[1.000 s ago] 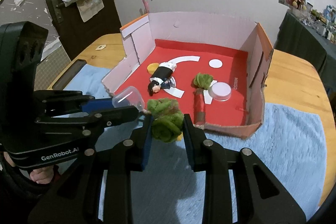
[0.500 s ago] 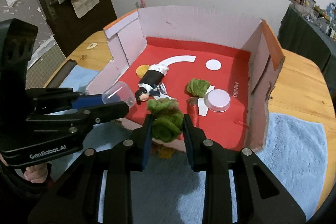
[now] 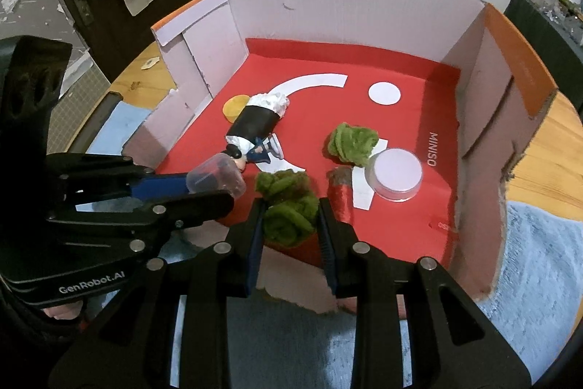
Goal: Organize objects
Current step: 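Lower the clear cup with the left tool while the right tool lowers the yarn ball into the box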
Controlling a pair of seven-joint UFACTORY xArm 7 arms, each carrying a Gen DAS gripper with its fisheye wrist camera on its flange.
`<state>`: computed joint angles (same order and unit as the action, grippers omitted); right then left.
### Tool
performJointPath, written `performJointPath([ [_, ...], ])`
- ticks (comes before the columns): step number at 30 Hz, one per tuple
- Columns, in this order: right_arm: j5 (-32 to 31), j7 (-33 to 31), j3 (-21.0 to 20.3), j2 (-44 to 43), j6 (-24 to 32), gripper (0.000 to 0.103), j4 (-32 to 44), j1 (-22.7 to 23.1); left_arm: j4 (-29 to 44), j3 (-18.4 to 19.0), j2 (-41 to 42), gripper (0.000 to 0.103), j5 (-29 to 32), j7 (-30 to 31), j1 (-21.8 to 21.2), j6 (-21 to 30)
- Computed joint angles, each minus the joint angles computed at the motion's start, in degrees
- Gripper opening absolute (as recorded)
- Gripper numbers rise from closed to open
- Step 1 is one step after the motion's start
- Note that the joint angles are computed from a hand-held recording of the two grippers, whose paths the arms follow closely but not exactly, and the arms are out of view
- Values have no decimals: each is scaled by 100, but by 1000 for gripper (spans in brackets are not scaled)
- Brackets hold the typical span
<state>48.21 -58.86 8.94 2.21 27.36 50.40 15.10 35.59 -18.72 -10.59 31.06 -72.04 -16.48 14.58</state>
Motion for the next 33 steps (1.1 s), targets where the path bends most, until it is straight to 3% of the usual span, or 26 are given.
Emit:
performJointPath([
  [11, -252, 224, 73, 328, -32, 26, 210, -88, 6, 127, 152, 18, -16, 24, 22, -115],
  [24, -640, 713, 182, 503, -827, 26, 201, -199, 131, 157, 259, 18, 301, -300, 70, -30],
  [33, -734, 829, 253, 507, -937, 26, 168, -314, 125, 217, 266, 18, 411, -426, 45, -47],
])
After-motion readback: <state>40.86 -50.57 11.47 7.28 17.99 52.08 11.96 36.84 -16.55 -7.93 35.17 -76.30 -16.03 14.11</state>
